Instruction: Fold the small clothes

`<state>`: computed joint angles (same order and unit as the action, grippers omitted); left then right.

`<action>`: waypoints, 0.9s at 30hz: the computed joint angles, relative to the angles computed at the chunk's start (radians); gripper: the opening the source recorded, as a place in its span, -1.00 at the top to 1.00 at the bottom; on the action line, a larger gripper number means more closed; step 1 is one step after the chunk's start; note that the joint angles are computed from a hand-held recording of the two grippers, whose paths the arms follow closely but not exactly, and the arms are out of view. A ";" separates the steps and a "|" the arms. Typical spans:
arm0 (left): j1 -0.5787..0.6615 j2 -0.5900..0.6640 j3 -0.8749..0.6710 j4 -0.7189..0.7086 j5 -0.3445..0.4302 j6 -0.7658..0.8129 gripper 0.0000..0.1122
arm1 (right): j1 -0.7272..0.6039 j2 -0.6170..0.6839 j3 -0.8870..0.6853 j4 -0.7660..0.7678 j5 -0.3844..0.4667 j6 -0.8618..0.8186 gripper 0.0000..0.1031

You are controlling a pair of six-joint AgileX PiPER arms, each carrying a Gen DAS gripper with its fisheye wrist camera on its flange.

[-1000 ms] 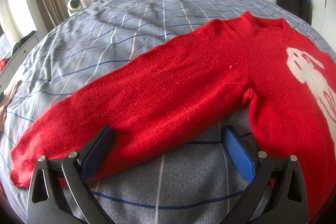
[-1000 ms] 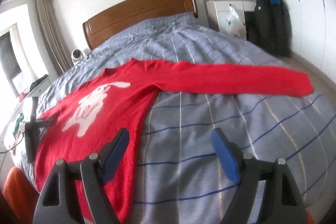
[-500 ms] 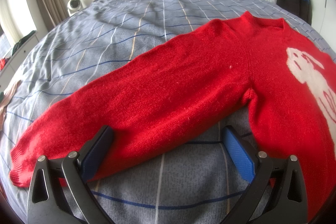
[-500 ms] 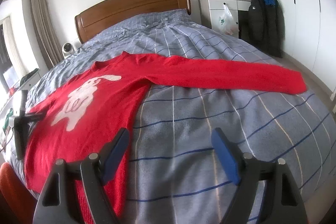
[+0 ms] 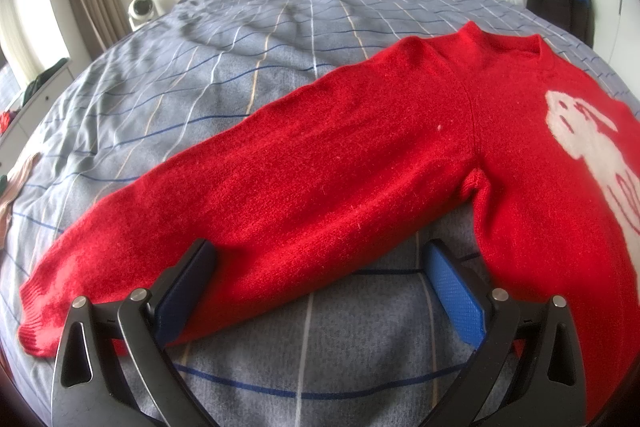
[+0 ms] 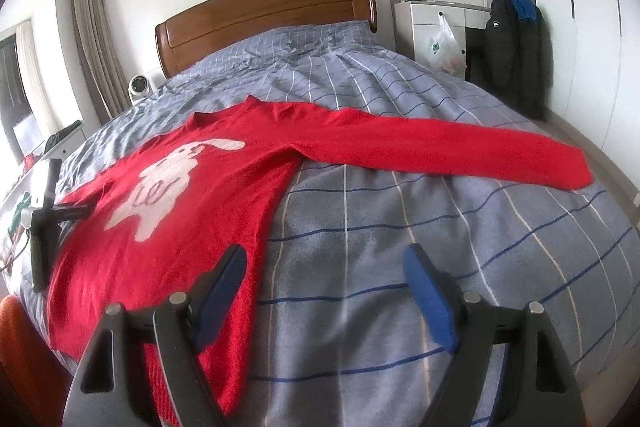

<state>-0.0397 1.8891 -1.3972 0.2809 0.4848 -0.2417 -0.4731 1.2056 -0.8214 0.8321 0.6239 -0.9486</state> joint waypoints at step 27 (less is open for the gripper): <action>-0.001 0.000 0.000 0.005 0.000 -0.005 -0.83 | 0.094 0.017 0.000 -0.116 -0.041 0.074 -0.54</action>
